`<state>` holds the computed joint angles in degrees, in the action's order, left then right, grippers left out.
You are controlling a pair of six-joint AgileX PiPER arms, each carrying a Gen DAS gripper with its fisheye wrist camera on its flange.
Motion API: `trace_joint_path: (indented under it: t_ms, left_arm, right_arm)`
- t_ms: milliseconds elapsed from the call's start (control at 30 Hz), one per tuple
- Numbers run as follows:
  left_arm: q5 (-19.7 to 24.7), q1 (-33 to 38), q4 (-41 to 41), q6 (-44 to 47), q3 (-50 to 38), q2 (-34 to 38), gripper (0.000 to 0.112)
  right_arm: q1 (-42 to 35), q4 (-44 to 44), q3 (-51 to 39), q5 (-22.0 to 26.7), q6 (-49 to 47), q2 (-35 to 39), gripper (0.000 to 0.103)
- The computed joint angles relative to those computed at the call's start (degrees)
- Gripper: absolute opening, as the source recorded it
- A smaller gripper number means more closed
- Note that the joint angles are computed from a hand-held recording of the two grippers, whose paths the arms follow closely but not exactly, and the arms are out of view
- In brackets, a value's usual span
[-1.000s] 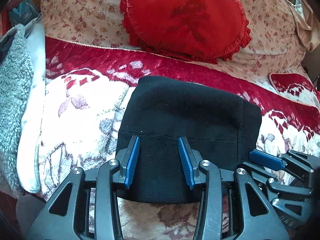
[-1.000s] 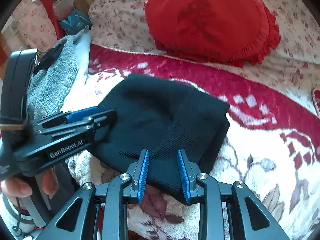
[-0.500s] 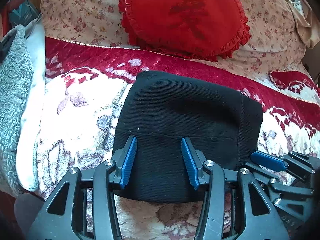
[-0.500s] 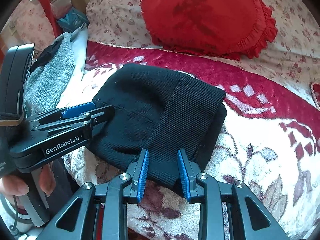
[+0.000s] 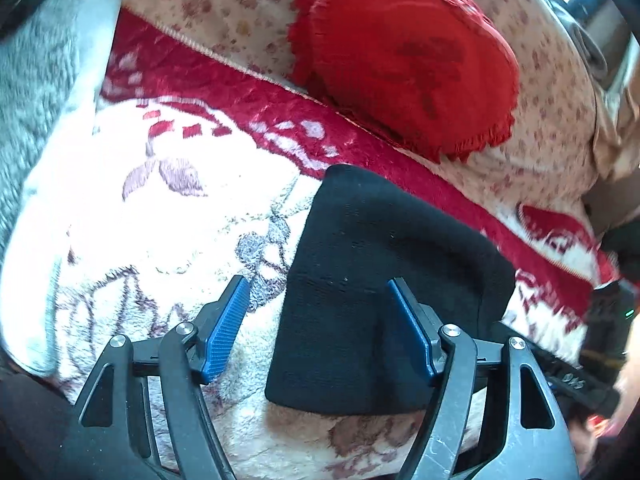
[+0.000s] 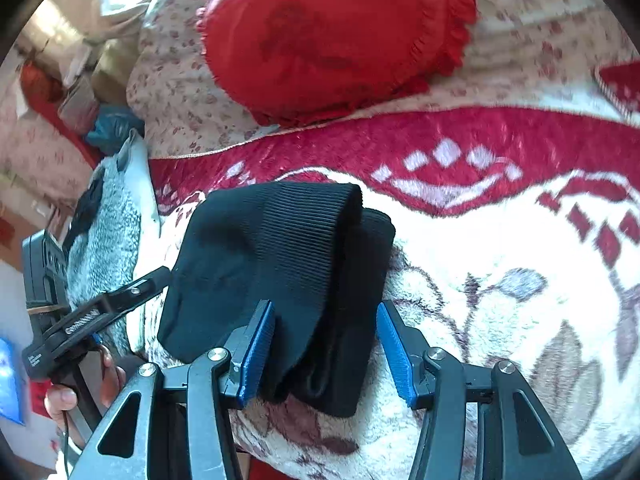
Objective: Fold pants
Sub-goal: 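Press and square the folded pants with both open grippers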
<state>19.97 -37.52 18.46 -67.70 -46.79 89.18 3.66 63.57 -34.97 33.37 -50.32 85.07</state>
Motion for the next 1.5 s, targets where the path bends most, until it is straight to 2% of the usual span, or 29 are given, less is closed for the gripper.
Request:
trace_joint_path:
  t_ms: [67,133,233,300,367,400,467,533,600,733,900,1000,1067,1100,1133,1167,1233,1333,1433,1500]
  left_arm:
    - [-0.87,1.07,-5.60,6.00,-0.47,1.38,0.072]
    - [-1.55,1.31,-8.80,9.63,-1.16,3.26,0.078]
    - [-3.89,2.10,-17.54,17.70,-1.52,5.66,0.078]
    - [-5.34,1.56,-17.05,16.30,-1.43,6.19,0.078]
    - [-4.50,0.38,-11.21,10.86,-2.08,6.33,0.073]
    - [-4.07,-0.26,-9.50,9.56,-2.58,6.23,0.066]
    - [-0.22,-2.28,-2.60,3.75,-5.15,6.29,0.060]
    - [1.39,-2.62,-3.02,5.22,-7.01,6.21,0.052]
    - [1.49,-1.89,-5.13,8.11,-8.51,5.85,0.049]
    - [4.04,-1.38,-0.07,6.20,-13.69,6.89,0.049]
    - [5.38,1.07,0.47,8.58,-19.54,10.58,0.049]
    - [5.29,2.66,-0.90,10.66,-21.57,14.34,0.049]
    - [6.34,3.60,-4.56,13.86,-23.12,17.72,0.049]
    - [6.31,3.66,-4.39,13.40,-23.37,19.28,0.050]
    - [3.98,3.40,-1.94,10.95,-22.04,19.08,0.050]
    - [3.71,2.75,1.17,8.48,-21.55,18.70,0.050]
    - [5.14,2.32,1.53,8.93,-22.13,18.49,0.051]
    - [7.33,2.67,-1.86,12.28,-23.42,18.13,0.050]
    - [10.42,0.67,5.20,5.67,-22.81,15.76,0.050]
    - [11.68,-0.97,8.98,2.19,-22.20,14.17,0.050]
  right_arm:
    - [-0.43,3.15,-0.54,0.53,-2.52,2.63,0.056]
    - [-1.10,6.82,-0.91,1.44,-5.52,4.90,0.062]
    - [-2.02,11.43,-1.99,3.46,-9.41,8.42,0.064]
    - [-2.38,12.81,-2.61,4.16,-10.82,9.53,0.064]
    - [-2.07,13.48,-2.74,3.57,-11.70,9.49,0.054]
    - [-0.89,12.49,-2.73,1.76,-11.57,8.39,0.051]
    - [1.55,8.72,-2.88,-1.45,-9.09,5.55,0.042]
    - [2.61,4.75,-3.98,-2.76,-6.27,4.09,0.039]
    - [3.03,0.97,-5.70,-3.71,-2.78,2.95,0.039]
    - [3.34,-7.84,-11.65,-4.15,5.08,2.87,0.038]
    - [5.70,-18.06,-19.32,-6.13,13.97,5.19,0.038]
    - [5.84,-19.79,-23.34,-6.00,15.08,9.12,0.038]
    - [6.20,-21.99,-25.75,-6.24,16.29,13.30,0.038]
    - [6.58,-24.63,-27.08,-6.24,18.32,15.83,0.038]
    - [6.67,-26.45,-27.86,-6.01,19.71,17.87,0.040]
    - [6.47,-25.98,-27.89,-6.25,18.93,19.38,0.042]
    - [5.45,-21.39,-26.16,-7.54,14.52,18.90,0.043]
    - [4.56,-25.30,-26.80,-5.12,18.06,17.56,0.043]
    - [6.29,-35.02,-25.47,-6.62,26.43,13.44,0.043]
    - [6.50,-36.14,-23.92,-7.09,27.51,10.12,0.043]
